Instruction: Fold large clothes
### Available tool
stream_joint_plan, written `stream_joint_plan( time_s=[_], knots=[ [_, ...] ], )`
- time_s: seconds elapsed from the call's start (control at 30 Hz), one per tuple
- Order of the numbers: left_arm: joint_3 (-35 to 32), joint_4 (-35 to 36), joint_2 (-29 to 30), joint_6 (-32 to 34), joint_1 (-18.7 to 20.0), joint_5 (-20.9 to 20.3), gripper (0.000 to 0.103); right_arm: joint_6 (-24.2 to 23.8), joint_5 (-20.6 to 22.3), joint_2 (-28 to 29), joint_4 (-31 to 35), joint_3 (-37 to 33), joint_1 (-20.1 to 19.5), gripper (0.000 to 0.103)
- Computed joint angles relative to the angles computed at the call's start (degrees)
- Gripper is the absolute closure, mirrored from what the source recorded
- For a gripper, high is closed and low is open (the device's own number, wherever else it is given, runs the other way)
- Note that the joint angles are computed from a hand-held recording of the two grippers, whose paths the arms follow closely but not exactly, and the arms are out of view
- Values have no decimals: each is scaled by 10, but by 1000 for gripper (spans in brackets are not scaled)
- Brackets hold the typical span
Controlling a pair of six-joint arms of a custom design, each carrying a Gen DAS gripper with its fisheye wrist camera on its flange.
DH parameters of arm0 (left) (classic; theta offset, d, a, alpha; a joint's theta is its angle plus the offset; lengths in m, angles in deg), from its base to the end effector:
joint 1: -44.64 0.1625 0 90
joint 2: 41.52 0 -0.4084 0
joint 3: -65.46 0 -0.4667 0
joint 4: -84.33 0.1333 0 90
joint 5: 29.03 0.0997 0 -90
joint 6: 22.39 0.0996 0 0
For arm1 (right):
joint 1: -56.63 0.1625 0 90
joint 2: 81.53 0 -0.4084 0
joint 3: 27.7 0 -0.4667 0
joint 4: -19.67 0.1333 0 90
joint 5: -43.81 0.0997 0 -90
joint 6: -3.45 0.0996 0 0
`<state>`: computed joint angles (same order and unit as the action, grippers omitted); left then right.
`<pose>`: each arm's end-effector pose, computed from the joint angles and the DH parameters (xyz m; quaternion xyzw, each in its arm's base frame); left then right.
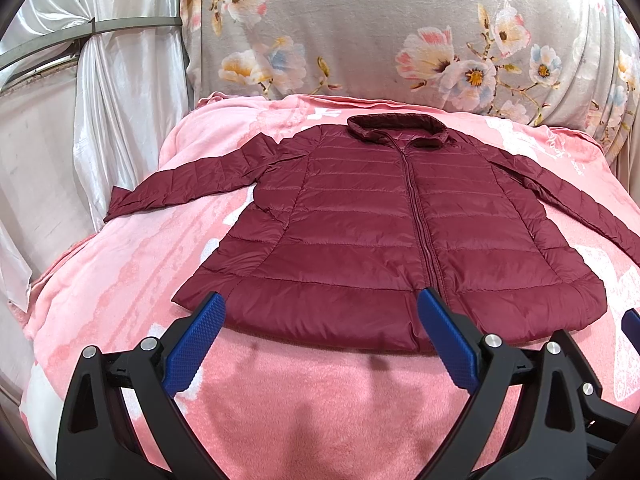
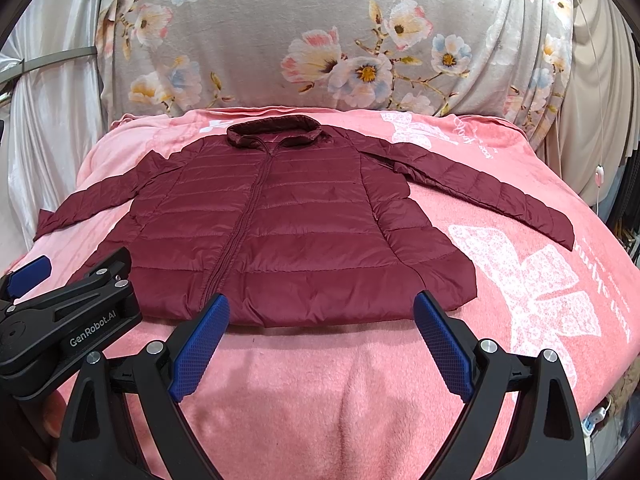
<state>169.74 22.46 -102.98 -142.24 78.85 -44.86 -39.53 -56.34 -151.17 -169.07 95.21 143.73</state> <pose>-0.3213 -0.4955 0.1010 -0.0479 0.7364 -0.4731 0.4813 0.0872 -0.5661 0.1737 0.2827 -0.8748 0.3227 0.2252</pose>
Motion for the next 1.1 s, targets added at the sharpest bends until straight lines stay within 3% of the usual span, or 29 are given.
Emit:
stream_joint_plan(
  time_s=[1.1],
  knots=[
    [11,-13,-7,9,0,-3,10,-3,-1,5,-1,-2,-3,11]
  ],
)
